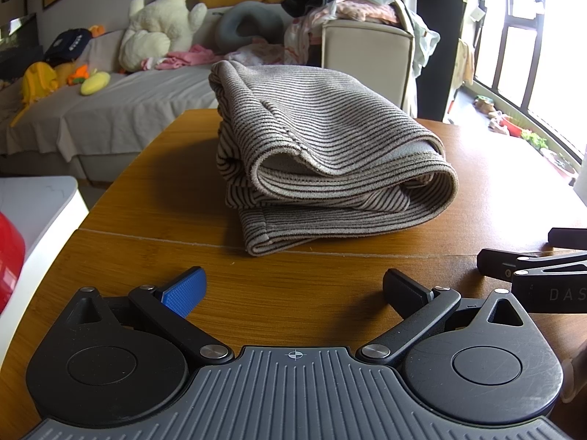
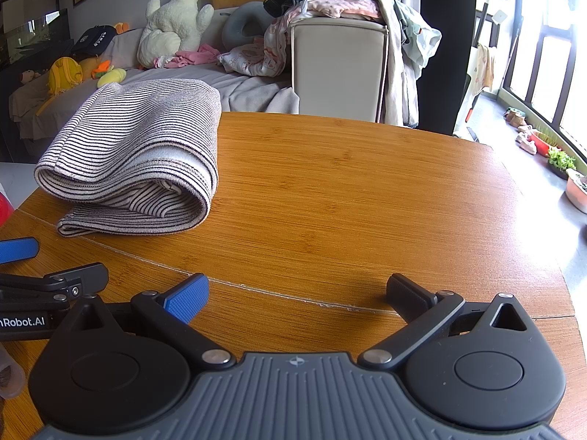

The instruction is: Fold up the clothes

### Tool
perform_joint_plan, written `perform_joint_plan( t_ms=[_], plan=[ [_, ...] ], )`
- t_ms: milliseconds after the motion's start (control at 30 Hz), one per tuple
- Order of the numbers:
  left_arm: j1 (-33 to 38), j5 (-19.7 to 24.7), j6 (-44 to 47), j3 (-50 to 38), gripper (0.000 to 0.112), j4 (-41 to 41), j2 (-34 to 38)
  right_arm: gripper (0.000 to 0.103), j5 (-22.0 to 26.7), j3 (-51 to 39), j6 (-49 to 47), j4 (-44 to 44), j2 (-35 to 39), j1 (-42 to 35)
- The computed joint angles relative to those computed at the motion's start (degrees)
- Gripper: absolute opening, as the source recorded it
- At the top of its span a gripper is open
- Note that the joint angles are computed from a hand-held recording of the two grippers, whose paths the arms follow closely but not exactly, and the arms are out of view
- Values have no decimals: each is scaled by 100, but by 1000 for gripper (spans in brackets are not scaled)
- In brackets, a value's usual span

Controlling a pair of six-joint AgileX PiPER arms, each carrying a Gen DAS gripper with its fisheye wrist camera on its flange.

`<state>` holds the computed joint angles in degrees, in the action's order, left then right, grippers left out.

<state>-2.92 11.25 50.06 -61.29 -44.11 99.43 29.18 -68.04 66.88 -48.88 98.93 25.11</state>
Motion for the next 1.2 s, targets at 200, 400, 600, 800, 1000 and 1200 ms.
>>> perform_joint_plan(
  t_ms=[200,400,600,800,1000,1200],
  plan=[
    [-1,-13,-82,-9,103,71,7,103,-13,21,-63,34,-28,1],
    [2,-8,-82,-12,103,73,7,103,-8,22,-64,36,-32,4],
    [4,-5,-89,-17,103,81,9,103,-1,37,-82,51,-53,6],
    [7,-3,-113,-26,103,109,14,103,1,35,-85,54,-53,7],
    [20,6,-115,-29,103,120,10,103,-5,46,-85,54,-62,1],
    [17,4,-132,-33,103,140,12,103,-4,42,-82,51,-57,3]
  ],
)
